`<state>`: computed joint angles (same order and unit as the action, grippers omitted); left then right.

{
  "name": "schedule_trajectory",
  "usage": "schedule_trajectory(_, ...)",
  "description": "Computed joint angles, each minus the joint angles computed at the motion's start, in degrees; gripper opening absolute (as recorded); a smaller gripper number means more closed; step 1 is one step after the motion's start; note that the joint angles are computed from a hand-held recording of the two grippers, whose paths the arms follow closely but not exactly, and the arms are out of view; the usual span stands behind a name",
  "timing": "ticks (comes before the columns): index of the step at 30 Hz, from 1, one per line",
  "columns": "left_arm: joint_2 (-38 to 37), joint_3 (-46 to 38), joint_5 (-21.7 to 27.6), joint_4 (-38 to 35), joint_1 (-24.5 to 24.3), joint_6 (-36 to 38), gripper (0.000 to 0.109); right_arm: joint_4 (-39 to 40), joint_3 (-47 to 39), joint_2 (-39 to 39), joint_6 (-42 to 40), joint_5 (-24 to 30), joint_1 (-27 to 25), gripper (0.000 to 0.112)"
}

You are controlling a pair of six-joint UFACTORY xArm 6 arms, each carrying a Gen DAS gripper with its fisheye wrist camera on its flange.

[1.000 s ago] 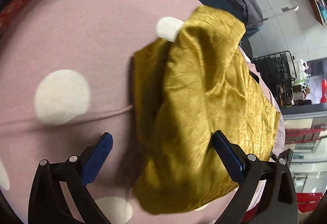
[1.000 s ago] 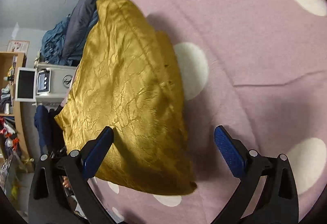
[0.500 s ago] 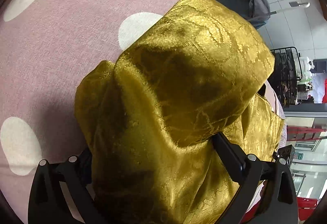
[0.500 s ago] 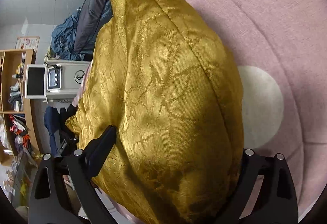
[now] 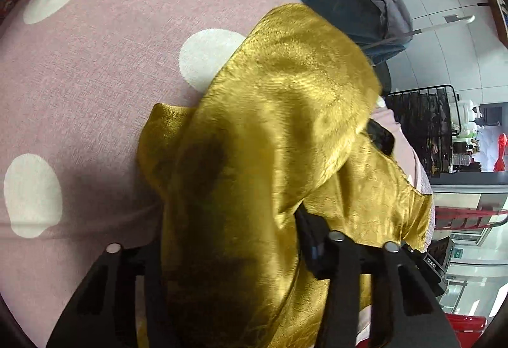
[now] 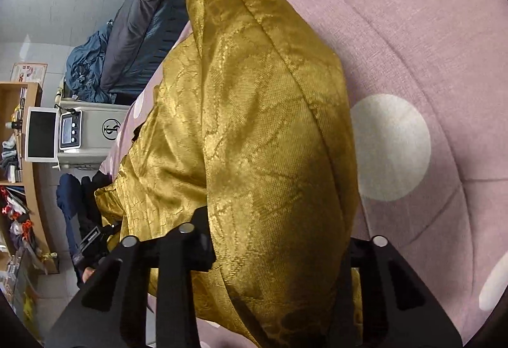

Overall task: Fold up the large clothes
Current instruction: 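Grasp the jacket hem with both grippers and fold it up toward the collar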

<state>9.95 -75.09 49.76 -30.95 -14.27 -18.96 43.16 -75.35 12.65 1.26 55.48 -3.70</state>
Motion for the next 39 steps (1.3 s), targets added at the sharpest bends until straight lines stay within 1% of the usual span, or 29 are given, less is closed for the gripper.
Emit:
schedule_trajectory(2, -1.31, 0.72, -0.6, -0.05, -0.32, 0.35, 0.033, 0.37, 2.02, -2.72, 0.92, -1.25, 0.51, 0.025)
schedule_trajectory(7, -7.56, 5.31, -2.34, -3.4, -0.89, 3.06, 0.023, 1.47, 6.96, -9.51, 2.26, -3.04, 1.75, 0.019)
schedule_trajectory(12, -16.62, 12.0, -2.97, -8.22, -1.17, 6.53, 0.021, 1.27, 11.33, -17.56, 2.72, -3.3, 4.46, 0.018)
schedule_trajectory(14, -19.92, 13.94, -1.74, -7.2, -1.58, 6.64, 0.021, 0.09, 12.62, -20.34, 2.99, -2.66, 5.84, 0.017)
schedule_trajectory(16, -22.61, 15.49, 0.13, -4.4, -2.11, 5.85, 0.02, -1.11, 13.64, -22.53, 3.73, -1.69, 7.04, 0.017)
schedule_trajectory(18, -24.83, 17.46, 1.07, -4.66, -1.82, 5.89, 0.02, -3.03, 15.11, -25.13, 5.8, -1.51, 8.75, 0.016)
schedule_trajectory(20, -27.18, 19.72, 1.54, -6.4, -1.4, 6.4, 0.02, -3.85, 16.48, -27.21, 7.04, -1.81, 9.87, 0.016)
schedule_trajectory(22, -29.2, 21.57, 2.6, -5.89, -0.73, 6.69, 0.02, -4.65, 18.2, -29.49, 7.8, -2.02, 9.85, 0.016)
schedule_trajectory(25, -28.79, 21.34, 3.17, -5.41, -0.42, 7.3, 0.019, -6.98, 19.39, -31.84, 9.9, -2.72, 10.51, 0.014)
schedule_trajectory(28, -27.06, 19.04, 2.49, -3.51, -1.77, 7.31, 0.019, -8.11, 18.08, -32.09, 10.51, -2.97, 10.45, 0.013)
schedule_trajectory(31, -25.14, 15.62, 1.05, -3.64, -4.2, 7.36, 0.018, -8.78, 15.55, -32.07, 7.75, -1.92, 8.09, 0.012)
schedule_trajectory(32, -24.74, 14.97, 0.62, -4.18, -4.84, 7.78, 0.018, -9.32, 14.35, -31.83, 6.59, -1.4, 7.15, 0.012)
schedule_trajectory(34, -21.46, 11.02, -0.45, -4.08, -7.28, 8.05, 0.018, -10.44, 12.1, -31.43, 3.97, -0.05, 5.02, 0.012)
schedule_trajectory(36, -18.0, 6.98, -1.35, -3.82, -9.62, 7.84, 0.018, -10.14, 9.44, -30.82, 0.4, 1.75, 1.51, 0.012)
schedule_trajectory(39, -11.1, -1.23, -3.28, -3.04, -14.04, 7.15, 0.018, -9.73, 5.56, -30.15, -5.27, 5.32, -5.67, 0.011)
